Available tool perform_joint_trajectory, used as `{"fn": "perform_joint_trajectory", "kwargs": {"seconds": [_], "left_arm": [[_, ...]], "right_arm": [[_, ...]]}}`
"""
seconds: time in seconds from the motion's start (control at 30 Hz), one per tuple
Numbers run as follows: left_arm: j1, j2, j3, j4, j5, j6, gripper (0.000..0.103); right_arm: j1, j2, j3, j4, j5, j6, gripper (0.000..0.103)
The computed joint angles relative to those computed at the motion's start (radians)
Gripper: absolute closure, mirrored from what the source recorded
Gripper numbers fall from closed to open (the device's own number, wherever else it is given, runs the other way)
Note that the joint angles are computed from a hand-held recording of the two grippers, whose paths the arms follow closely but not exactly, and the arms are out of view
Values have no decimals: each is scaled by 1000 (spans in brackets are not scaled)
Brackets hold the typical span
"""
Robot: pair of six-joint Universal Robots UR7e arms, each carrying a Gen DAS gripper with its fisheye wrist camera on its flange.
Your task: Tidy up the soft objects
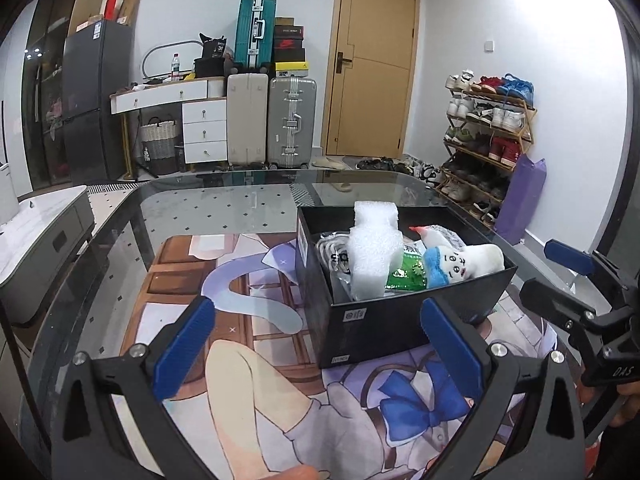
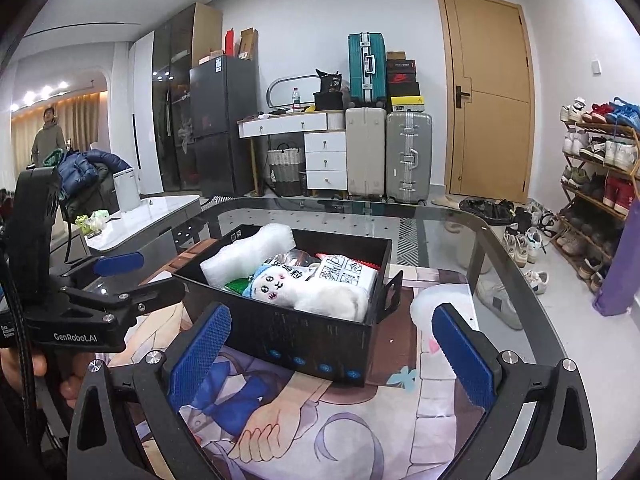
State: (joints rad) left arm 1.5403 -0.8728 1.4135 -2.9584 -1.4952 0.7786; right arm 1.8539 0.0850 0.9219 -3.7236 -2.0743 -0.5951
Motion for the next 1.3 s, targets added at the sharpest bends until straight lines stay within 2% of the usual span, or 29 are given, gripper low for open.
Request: {"fn": "perform_joint_trajectory", "kwargs": {"seconds": [0.27, 0.7, 1.3], "left_arm": [[-5, -4, 22, -36, 11, 15, 0], [-6, -10, 37, -53, -3, 24, 0], [-8, -18, 43, -58, -12, 10, 0]], "right_arm": [[10, 30, -44, -30, -37, -25, 1], [4, 10, 1, -75, -6, -17, 1], [13, 26, -21, -80, -20, -21, 1]]}}
